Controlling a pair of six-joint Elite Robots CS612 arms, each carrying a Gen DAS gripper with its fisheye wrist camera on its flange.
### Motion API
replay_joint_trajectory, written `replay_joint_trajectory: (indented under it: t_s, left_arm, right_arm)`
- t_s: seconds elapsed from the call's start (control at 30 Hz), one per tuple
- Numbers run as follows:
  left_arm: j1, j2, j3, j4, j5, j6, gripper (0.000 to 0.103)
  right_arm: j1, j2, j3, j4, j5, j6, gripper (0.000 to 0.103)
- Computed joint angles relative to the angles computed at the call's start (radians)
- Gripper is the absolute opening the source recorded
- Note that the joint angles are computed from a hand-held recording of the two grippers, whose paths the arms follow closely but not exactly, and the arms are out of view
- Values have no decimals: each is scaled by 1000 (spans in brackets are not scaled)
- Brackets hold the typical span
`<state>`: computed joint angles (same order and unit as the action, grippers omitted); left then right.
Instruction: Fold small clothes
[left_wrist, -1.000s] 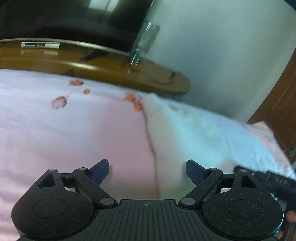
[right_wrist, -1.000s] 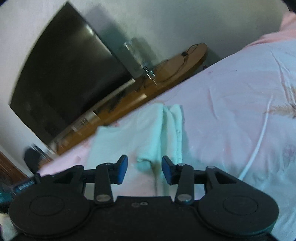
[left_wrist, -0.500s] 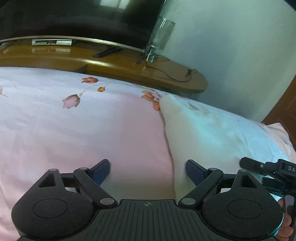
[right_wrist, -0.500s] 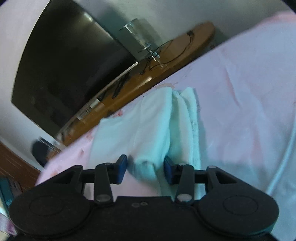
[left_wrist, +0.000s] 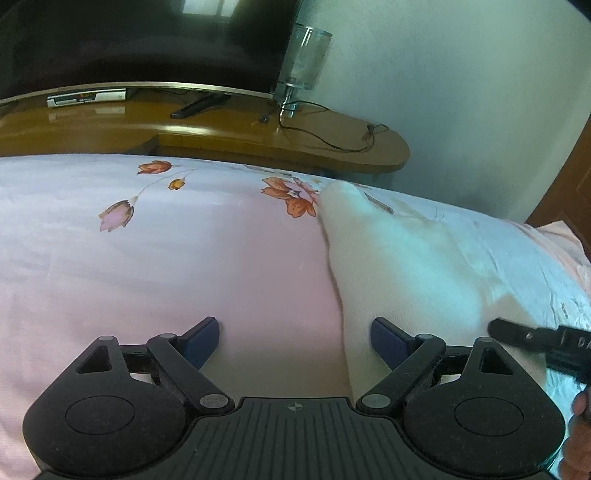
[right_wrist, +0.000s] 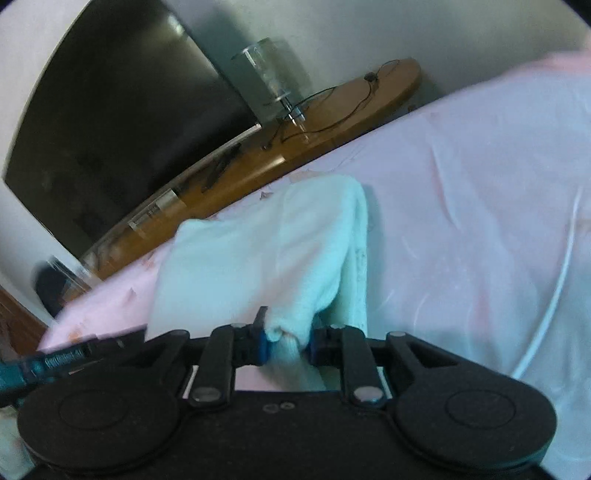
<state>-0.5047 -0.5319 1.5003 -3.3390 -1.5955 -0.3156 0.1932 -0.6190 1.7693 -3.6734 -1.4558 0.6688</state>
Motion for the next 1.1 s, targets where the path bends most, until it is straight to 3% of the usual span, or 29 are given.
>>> replay_joint_trajectory:
  t_s: [0.13,0.23,0.33,0.43,0.5,0.53,0.57,0.67,0.83,0.93,1.1]
  left_arm:
    - [-1,3,-8,30,8,19,89]
    - [-10,9,-7,14,45,59,89]
    - [-9,-7,10,14,44,67,89]
    - [-10,-18,35,-33,23,94,89]
    - [-13,-16,34,-29,30,98,89]
    - [-11,-14,29,-14,19,78,89]
    - [-7,-12,23,-3,3,52,89]
    - [-7,-18,27,6,0,39,89]
    - [-19,-29,47,-4,10,92,89]
    - [-22,-33,60,-13,24,81,89]
    - [-25,-53,110,-43,29,72,89]
  right_arm:
    - [5,-10,13,-7,-18,-42,19]
    - [-5,6,9,-23,7,-5,16]
    - [-5,-7,17,-6,21,-11,20]
    - [-12,-28,40,-4,73,-19,37]
    - [-27,-31,52,-3,159,-11,44]
    - [-28,-34,54,21,165,-12,40]
    - [-24,-38,56,44,145,-23,20]
    - [-22,-39,60,51,144,-17,11]
    - [-32,-67,90,67,134,-44,10]
    - [-40,-56,78,107,166,-36,12]
    - [-24,-62,95,68,136,-14,30]
